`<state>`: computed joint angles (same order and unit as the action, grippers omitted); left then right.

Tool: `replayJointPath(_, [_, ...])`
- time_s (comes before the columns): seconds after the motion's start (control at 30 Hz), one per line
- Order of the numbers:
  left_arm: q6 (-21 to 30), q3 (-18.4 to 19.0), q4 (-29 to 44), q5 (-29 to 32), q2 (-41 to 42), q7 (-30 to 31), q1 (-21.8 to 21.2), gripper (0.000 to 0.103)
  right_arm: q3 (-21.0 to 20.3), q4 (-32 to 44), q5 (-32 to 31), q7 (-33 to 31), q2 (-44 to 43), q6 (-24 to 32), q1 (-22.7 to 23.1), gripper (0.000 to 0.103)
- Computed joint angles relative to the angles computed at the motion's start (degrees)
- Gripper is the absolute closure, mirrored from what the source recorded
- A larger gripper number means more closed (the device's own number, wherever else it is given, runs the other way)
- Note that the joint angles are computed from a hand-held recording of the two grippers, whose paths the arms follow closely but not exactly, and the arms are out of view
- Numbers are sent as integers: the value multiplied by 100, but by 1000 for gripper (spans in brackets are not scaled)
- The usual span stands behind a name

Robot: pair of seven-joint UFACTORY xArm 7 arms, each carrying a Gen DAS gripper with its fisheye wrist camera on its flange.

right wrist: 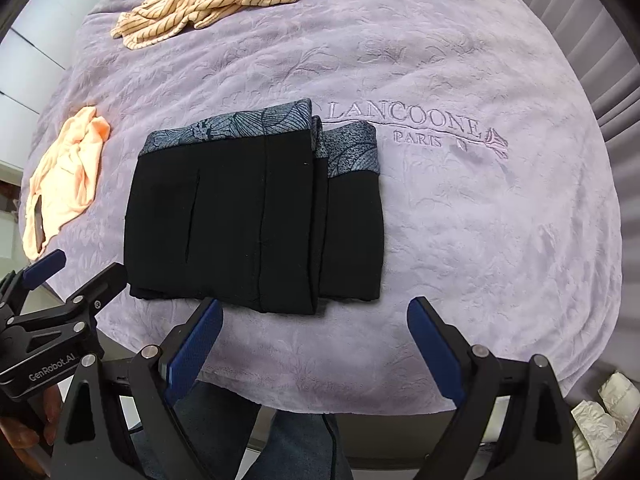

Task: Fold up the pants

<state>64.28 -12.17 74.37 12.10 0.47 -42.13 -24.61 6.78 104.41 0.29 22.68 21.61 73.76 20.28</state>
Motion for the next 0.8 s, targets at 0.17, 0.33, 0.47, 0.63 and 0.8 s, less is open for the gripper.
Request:
replayJointPath(0.17, [120,-21,51,17,16,-66,-34,0,-18,-37,-49,44,-26,5,-1,8])
replayJointPath(0.33, [213,-49,111,141,24,-170,-86,0,5,-120,-60,-50,-74,-28,0,8])
replayJointPath(0.47, [305,-60,131,217,16,-231,-119,0,16,-200,-29,-54,-117,-90,5,8])
replayJointPath(0.63, [386,-81,130,277,3,-341,-157,0,20,-287,-17,-67,-162,-159,-5,8])
replayJointPath(0.8, [431,-88,200,325,43,-333,-182,0,18,-288,-13,-29,-175,-153,-3,8])
